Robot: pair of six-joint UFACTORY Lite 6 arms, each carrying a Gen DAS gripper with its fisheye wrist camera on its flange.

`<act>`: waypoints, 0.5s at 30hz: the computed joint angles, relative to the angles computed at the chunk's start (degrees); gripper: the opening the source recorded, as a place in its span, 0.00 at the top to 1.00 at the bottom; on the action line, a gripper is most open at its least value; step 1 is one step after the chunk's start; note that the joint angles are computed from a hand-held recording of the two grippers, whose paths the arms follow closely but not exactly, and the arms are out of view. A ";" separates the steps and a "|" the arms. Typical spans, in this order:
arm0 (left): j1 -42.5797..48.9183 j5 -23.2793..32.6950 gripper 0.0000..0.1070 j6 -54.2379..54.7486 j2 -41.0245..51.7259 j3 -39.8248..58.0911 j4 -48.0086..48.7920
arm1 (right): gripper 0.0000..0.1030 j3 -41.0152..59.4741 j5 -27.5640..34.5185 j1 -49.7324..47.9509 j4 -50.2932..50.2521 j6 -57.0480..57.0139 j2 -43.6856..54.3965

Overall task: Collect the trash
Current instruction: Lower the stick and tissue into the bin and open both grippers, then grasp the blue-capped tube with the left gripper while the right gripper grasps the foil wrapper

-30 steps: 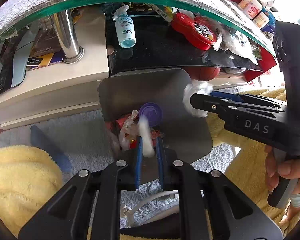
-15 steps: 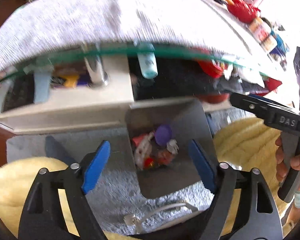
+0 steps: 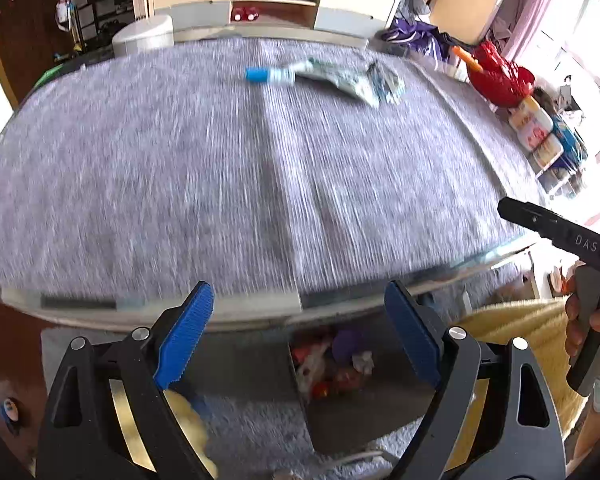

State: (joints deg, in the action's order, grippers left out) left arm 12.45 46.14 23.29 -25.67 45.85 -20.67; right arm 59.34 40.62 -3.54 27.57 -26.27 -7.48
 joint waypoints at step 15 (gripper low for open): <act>-3.13 -4.45 0.23 -1.80 29.27 27.47 1.35 | 0.09 29.31 -0.60 5.94 0.07 4.67 25.70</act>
